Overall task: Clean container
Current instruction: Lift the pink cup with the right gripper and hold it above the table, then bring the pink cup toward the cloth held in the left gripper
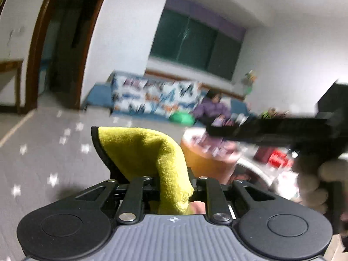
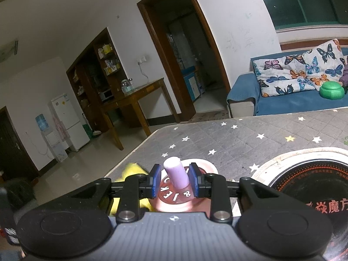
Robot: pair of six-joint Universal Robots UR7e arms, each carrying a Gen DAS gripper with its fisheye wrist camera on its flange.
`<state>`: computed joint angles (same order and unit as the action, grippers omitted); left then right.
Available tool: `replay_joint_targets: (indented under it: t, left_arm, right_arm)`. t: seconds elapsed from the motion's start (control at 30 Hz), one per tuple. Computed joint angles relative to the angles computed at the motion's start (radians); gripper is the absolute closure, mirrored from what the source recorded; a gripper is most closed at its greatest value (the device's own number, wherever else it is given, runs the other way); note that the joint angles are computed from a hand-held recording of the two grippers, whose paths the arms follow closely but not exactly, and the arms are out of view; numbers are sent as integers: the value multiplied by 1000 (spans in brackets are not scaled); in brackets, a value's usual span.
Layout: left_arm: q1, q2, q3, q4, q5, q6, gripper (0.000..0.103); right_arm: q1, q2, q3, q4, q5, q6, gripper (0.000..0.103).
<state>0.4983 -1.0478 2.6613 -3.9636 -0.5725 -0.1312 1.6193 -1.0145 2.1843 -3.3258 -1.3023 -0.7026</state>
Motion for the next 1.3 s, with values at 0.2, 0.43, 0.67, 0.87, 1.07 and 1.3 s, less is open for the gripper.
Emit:
replay_joint_targets:
  t: [0.2,0.43,0.67,0.87,1.07,1.3]
  left_arm:
    - [3,44,-18,-129,-99,128,83]
    - [16,45,14,-68,-99,50,83]
    - [51,62,3,68,-83,-44,83]
    - [23,0,15,94,-18,-54,83]
    - [50,-40,-29,88,56,47,83]
    - [131,-14,-135,131,66,154,83]
  right_arm:
    - [-1,5,-2,-6,4,3,74]
    - [-3,10,-4,-12,9,6,74]
    - [-12,5,0,-10,17,-3,74]
    - [-9,-2,13,-33,12,-29,58]
    - [-20,-43,66,-78,25,-61,54]
    - [-38,-85,140,-150,-30,-103,50]
